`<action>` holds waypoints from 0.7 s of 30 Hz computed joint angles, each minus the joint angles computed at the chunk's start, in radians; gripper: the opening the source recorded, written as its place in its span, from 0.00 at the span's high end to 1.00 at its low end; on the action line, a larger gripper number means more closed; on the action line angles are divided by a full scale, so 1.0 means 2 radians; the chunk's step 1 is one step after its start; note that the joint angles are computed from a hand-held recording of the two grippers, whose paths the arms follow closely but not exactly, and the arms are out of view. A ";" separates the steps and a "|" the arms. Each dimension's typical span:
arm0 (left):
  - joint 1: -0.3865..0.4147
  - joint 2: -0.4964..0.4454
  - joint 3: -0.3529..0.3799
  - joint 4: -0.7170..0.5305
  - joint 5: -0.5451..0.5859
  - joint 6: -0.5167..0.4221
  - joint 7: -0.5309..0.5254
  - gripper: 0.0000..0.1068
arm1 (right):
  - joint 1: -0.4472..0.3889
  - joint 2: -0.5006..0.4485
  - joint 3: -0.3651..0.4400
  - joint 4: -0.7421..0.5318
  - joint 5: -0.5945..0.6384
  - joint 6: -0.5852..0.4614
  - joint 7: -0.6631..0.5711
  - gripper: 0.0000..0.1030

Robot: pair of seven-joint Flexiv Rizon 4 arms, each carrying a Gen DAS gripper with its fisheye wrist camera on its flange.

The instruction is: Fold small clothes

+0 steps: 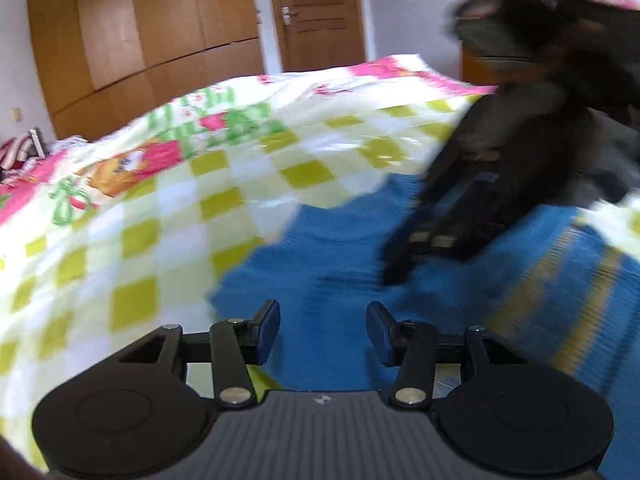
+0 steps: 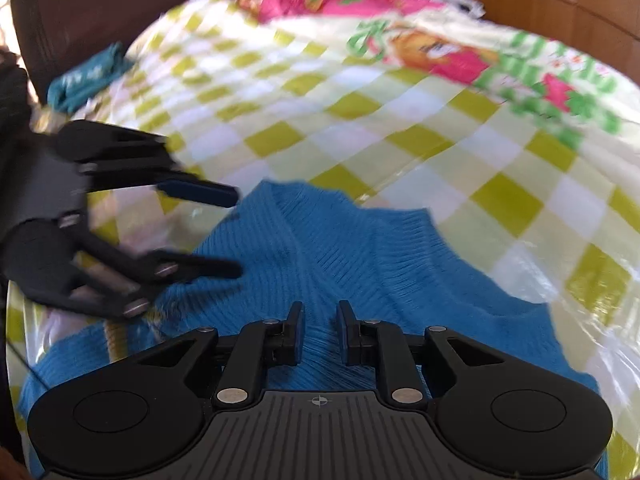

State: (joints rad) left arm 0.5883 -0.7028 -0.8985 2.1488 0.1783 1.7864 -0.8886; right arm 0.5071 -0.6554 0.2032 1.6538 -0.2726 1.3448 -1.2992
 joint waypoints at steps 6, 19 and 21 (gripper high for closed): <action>-0.005 -0.019 -0.002 0.020 0.017 0.001 0.017 0.42 | 0.015 -0.009 -0.008 -0.034 -0.007 -0.077 -0.008 0.82; -0.009 -0.043 0.002 0.019 0.020 0.014 0.015 0.41 | 0.040 -0.015 -0.041 -0.048 -0.015 -0.076 0.049 0.98; -0.014 -0.042 0.006 0.018 0.022 0.015 0.013 0.40 | 0.050 -0.015 -0.062 -0.044 -0.031 -0.054 0.080 0.99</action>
State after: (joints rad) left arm 0.5608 -0.7869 -0.8862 2.1852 0.2227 1.8167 -0.8624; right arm 0.6073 -0.6847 0.0800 1.5653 -0.3350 1.2370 -1.1384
